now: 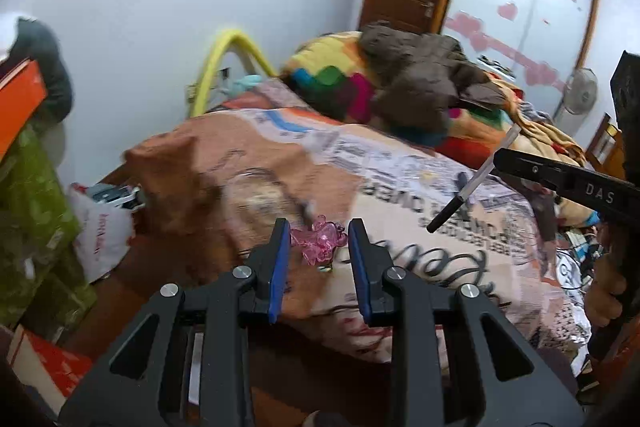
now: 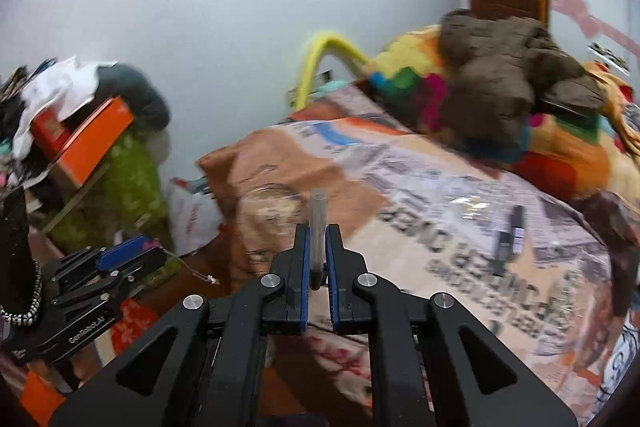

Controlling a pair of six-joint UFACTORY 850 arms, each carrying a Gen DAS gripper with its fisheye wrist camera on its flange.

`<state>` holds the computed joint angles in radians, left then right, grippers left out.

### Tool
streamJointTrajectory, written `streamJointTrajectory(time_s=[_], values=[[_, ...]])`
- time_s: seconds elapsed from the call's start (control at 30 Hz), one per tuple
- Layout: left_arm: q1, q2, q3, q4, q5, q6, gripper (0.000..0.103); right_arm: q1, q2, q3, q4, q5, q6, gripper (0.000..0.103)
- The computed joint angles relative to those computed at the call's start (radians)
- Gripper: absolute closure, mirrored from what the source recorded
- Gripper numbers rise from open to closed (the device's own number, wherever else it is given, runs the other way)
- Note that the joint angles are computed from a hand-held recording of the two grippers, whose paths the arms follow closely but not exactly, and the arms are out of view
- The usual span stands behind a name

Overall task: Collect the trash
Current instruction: 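Carry pink toy and clear tube over the white bin and release both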

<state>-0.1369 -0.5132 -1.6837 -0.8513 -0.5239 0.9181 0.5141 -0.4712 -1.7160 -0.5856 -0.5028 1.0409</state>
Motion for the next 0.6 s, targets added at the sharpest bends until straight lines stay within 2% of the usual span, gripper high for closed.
streamJointTrajectory(time_s=[0.17, 0.33, 0.47, 0.6], values=[[0.085, 0.017, 0.048, -0.015, 0.008, 0.029, 0.075, 0.044, -0.124, -0.161, 0.133, -0.011, -0.161, 0.096], [0.154, 0.007, 0.078, 0.011, 0.012, 0.019, 0.075, 0.082, -0.269, -0.355, 0.295, -0.058, -0.340, 0.096], [0.197, -0.010, 0.097, 0.039, 0.015, -0.002, 0.075, 0.103, -0.416, -0.561, 0.447, -0.148, -0.501, 0.096], [0.227, -0.036, 0.113, 0.075, 0.025, -0.027, 0.075, 0.123, -0.573, -0.788, 0.512, -0.271, -0.588, 0.096]])
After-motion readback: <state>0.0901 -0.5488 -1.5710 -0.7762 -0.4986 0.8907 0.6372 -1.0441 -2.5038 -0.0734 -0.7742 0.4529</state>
